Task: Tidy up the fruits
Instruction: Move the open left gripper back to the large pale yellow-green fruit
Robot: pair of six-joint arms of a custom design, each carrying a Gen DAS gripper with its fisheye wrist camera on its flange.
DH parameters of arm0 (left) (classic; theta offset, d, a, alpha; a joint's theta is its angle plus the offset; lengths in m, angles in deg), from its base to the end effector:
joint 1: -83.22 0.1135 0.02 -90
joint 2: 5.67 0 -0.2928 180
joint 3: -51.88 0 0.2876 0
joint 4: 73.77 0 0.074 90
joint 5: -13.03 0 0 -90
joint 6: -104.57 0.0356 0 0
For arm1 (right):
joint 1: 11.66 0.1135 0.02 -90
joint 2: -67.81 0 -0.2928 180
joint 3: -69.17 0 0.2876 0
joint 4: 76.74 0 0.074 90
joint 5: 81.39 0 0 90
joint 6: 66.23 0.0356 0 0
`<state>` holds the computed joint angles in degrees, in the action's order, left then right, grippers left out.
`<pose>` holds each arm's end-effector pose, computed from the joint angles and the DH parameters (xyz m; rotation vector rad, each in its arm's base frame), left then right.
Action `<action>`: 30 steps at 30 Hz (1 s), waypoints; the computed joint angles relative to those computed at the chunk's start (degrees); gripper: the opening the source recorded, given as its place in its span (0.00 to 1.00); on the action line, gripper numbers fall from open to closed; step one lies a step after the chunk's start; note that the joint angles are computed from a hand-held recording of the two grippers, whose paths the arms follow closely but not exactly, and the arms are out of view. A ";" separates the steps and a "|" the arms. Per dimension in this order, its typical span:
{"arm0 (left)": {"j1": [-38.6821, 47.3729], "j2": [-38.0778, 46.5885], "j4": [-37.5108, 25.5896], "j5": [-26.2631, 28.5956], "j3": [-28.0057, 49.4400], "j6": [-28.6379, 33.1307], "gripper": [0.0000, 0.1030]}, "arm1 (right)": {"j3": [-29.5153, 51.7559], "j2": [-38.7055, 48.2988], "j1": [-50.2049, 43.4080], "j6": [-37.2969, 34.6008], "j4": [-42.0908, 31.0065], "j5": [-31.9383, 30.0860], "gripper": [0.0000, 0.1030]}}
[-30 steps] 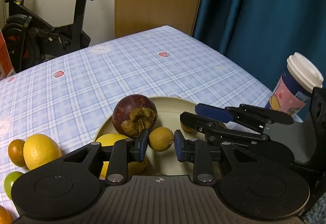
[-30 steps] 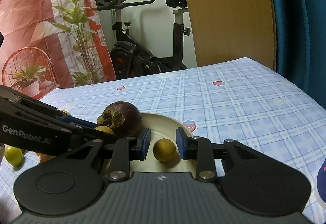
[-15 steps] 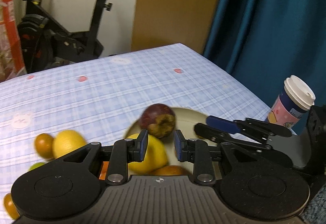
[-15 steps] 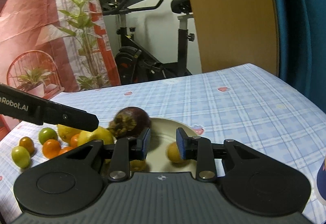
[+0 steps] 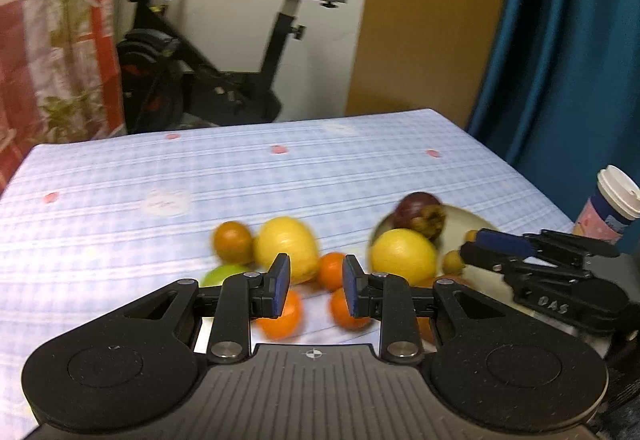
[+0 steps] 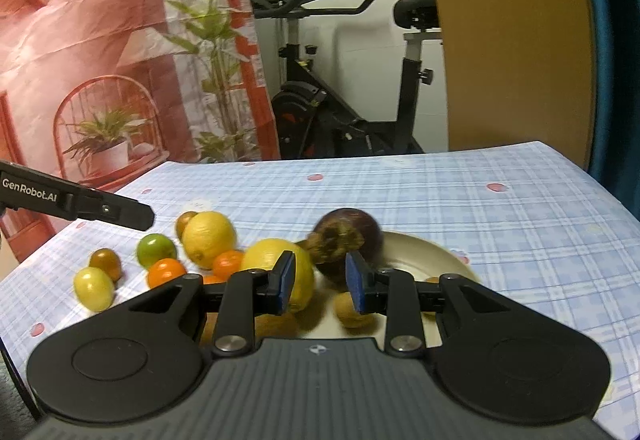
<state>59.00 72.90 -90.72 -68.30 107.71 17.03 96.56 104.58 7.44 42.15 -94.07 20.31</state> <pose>0.2816 -0.1326 0.2196 0.6050 2.1995 -0.3718 0.1597 0.0476 0.1930 0.1153 2.0293 0.2048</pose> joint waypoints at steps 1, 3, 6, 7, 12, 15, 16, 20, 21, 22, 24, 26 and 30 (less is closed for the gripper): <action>1.31 -0.92 0.10 0.46 -0.84 0.34 0.29 | 0.42 0.38 1.01 0.21 -0.23 0.50 0.30; 3.57 -3.02 0.69 1.23 -2.57 0.19 0.29 | 0.99 0.87 2.33 0.28 -0.53 0.95 0.30; 6.99 -5.86 1.65 3.10 -5.22 -0.21 0.33 | 2.22 2.12 5.01 0.94 -1.04 2.07 0.30; 7.91 -6.66 2.01 3.13 -6.05 -0.38 0.35 | 2.67 2.67 5.98 1.11 -1.14 2.42 0.30; 11.85 -8.35 3.02 4.62 -8.05 -2.06 0.35 | 4.73 6.18 10.26 1.46 -0.93 3.41 0.30; 14.10 -9.04 4.16 5.28 -9.26 -3.23 0.35 | 5.65 8.57 12.39 1.14 -0.29 3.53 0.30; 14.94 -9.05 4.65 5.59 -9.53 -3.60 0.35 | 5.84 9.20 12.75 1.01 -0.02 3.39 0.30; 17.69 -7.89 5.55 7.23 -10.05 -4.64 0.35 | 6.13 12.15 14.40 0.67 1.85 2.61 0.30; 18.11 -7.37 5.54 7.58 -10.01 -4.80 0.35 | 6.23 13.01 14.76 0.37 2.24 2.55 0.30; 18.76 -6.93 5.50 8.21 -10.01 -4.60 0.35 | 6.35 14.00 15.11 -0.03 2.72 2.44 0.30; 18.87 -5.57 5.55 8.69 -9.50 -4.65 0.35 | 6.67 15.66 15.72 -0.46 3.54 2.05 0.30; 18.91 -5.04 5.25 9.09 -9.26 -4.34 0.35 | 6.92 17.29 16.47 -1.07 4.50 1.64 0.30; 19.73 -5.04 5.24 10.39 -9.67 -3.54 0.35 | 7.72 20.59 16.51 -2.84 6.08 -0.83 0.30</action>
